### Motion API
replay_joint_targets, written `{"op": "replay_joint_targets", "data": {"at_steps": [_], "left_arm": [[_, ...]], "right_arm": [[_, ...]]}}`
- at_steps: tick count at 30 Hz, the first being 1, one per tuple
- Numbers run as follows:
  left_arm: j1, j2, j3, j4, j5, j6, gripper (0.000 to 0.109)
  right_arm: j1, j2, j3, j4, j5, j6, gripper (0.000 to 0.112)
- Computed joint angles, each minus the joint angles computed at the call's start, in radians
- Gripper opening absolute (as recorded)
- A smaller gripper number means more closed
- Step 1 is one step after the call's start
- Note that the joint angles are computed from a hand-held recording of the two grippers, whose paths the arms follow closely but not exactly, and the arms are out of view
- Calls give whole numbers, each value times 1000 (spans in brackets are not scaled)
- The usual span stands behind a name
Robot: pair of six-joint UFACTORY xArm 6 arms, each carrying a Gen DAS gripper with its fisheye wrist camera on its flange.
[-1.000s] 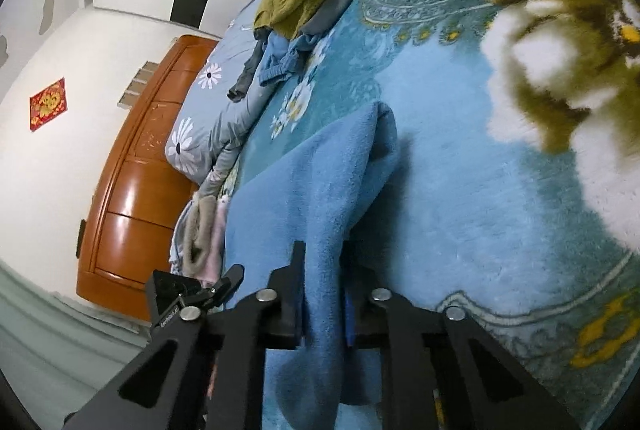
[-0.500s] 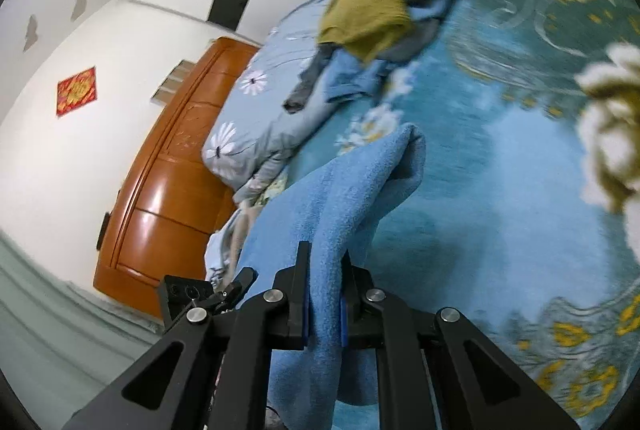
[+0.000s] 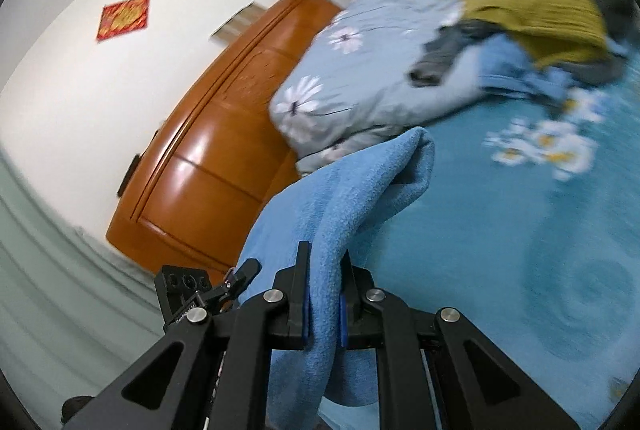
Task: Fold clothes
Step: 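Carry the bundle with both grippers onto the stack of folded clothes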
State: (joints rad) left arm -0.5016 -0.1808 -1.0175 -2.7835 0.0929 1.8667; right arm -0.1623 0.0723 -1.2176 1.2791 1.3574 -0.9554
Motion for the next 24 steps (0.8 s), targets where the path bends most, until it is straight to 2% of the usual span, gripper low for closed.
{"op": "replay_joint_targets", "data": {"at_steps": [6,11,17,21,24], "left_arm": [[141,-112,106,306,27,-275,23],[279,-145,185,575,106,-524,23],[417,-128,240,748,171,-628,23],[509,-76,245,757,233,-614,23],[543,-43,241,790,250,-615,23]], "right_arm": [[200,72,-133,31,-84,74,11],[336,174,-254,24,-148,120,11],[444,312,-378,21,-200,154,11],[503,418,-473,20,-228,188,11],[530,484,-529,13,-242,214,11]]}}
